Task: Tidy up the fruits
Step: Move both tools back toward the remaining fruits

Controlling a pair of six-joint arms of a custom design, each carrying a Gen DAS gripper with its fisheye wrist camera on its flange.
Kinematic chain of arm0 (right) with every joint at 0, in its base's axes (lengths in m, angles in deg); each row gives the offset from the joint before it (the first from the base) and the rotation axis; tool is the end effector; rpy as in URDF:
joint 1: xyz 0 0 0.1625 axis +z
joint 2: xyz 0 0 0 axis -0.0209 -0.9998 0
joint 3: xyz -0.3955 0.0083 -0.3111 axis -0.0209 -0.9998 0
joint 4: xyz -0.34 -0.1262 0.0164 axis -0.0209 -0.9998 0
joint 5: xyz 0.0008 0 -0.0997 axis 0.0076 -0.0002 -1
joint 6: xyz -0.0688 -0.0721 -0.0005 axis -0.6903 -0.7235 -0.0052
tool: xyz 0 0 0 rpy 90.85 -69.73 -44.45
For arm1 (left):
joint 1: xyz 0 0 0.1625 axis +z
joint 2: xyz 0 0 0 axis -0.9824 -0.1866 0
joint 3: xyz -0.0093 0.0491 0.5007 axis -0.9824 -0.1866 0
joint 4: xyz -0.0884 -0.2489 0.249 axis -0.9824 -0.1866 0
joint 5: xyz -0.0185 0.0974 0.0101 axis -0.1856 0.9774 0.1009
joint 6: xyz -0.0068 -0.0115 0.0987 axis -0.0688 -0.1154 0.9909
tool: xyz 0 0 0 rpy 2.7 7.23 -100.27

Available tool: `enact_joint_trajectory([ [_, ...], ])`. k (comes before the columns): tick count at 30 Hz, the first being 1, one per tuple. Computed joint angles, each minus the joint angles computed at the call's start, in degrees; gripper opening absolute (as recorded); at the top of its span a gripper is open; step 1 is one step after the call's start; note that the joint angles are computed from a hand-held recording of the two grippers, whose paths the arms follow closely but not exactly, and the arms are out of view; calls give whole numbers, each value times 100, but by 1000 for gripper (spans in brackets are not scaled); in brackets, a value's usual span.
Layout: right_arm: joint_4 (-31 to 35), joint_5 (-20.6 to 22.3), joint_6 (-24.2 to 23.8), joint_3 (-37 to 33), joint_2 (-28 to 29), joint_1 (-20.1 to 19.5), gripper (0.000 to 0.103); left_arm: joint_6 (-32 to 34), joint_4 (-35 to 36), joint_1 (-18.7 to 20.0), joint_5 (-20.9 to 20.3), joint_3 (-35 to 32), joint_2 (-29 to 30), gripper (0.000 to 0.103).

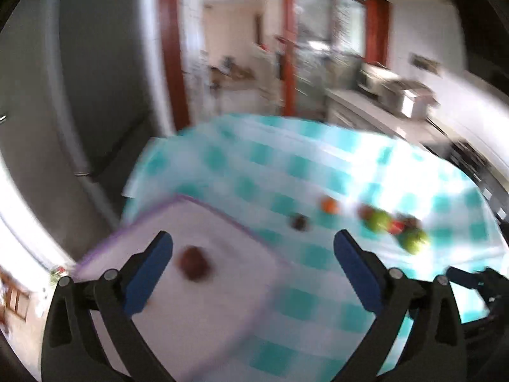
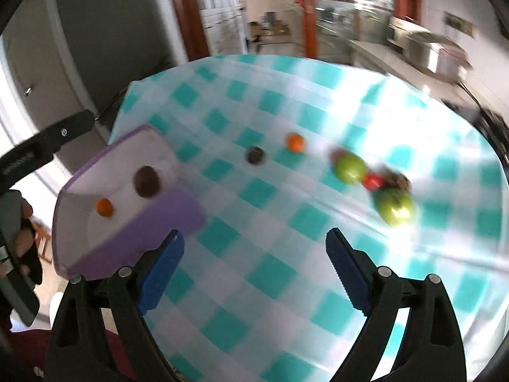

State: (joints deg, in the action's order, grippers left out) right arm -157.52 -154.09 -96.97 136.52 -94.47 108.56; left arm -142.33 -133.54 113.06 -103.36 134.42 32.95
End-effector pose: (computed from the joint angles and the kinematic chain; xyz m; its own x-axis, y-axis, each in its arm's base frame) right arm 0.2921 -0.6110 0.3256 -0.7026 -0.5140 0.4920 -0.6718 0.7071 -0.2207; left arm -0.4252 -0.5590 0.2878 -0.6463 -0.3232 -0.6913 0.3970 0.6312 -0.6663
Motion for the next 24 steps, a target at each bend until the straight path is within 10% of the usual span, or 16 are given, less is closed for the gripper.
enact_joint_trajectory([
  [6,100,122,139,296,-497,-521,88,642,-113,-22,-686,-693,827,102],
  [14,-35,542,268,481,-824,-1026,88,1280,91,-182,-529,-1229,1424,102],
  [24,14,776,287,408,-687,-1205,88,86,2537,-233,-383,-2222,1804,102],
])
